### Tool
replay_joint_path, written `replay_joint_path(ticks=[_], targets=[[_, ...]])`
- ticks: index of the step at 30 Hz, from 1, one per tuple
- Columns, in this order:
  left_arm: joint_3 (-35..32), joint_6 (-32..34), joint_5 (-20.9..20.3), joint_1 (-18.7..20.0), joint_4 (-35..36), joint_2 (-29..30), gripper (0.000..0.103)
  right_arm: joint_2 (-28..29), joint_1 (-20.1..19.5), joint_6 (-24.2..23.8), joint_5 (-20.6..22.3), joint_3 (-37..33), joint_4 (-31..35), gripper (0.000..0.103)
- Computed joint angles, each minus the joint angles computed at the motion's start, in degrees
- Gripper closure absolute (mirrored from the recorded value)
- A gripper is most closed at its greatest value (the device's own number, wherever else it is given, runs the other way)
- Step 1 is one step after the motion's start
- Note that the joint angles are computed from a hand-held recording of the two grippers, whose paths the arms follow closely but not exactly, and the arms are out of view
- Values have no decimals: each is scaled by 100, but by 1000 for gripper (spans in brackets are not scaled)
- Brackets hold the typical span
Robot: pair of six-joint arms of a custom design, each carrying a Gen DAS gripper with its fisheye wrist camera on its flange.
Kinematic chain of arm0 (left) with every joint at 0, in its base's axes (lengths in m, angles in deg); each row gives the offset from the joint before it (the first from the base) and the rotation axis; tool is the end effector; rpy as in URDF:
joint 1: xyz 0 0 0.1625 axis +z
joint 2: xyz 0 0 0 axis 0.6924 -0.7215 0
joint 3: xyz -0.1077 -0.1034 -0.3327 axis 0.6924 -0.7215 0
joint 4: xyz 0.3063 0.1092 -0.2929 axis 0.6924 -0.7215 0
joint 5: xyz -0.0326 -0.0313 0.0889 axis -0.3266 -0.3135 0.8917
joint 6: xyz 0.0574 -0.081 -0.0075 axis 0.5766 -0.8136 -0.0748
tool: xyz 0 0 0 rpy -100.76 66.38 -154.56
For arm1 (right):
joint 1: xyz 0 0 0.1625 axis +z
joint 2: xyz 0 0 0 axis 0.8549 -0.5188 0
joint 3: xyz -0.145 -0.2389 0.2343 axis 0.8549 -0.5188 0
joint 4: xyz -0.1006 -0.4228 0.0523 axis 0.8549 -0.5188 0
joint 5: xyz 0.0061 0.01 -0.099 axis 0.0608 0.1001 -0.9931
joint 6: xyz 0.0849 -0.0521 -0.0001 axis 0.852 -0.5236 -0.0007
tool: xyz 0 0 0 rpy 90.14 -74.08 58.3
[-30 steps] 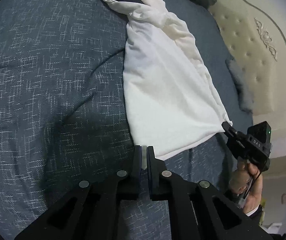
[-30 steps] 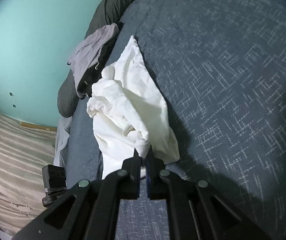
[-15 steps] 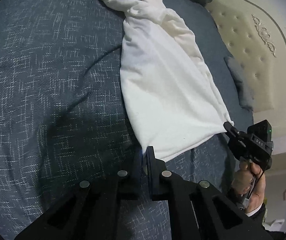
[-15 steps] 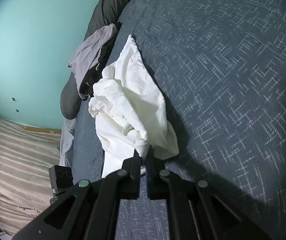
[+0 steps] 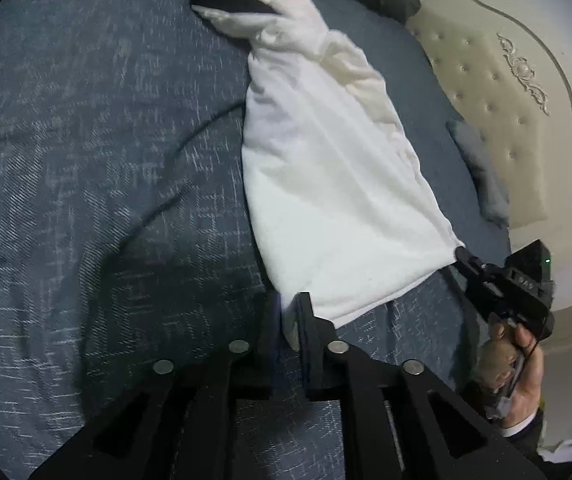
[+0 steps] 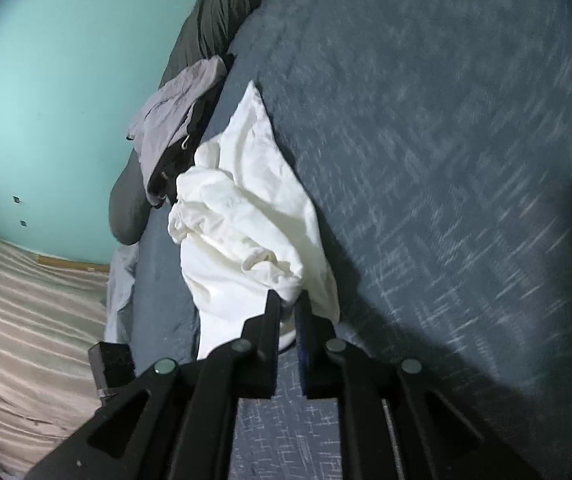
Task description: Fold clothes
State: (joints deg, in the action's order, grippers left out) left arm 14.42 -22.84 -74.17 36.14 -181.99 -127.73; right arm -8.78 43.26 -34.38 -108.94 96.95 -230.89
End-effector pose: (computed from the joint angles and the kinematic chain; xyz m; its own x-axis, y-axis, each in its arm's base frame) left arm 0.0279 -0.6701 0.2259 -0.8820 0.4612 -0.0966 0.4574 0.8872 0.0595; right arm 0.1915 -0.4123 0.0311 -0.8964 0.3928 -0.2054 0.4092 0.5550 -0.7243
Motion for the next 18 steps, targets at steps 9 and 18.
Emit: replay_joint_path(ticks=[9,18], targets=[[119,332,33,55,-892,-112,79,-346,315,-814,-628,-772,1339,77],[-177,778,6,257,-1228,35,76,541,363,-2400,-964,-3414,4289,75]])
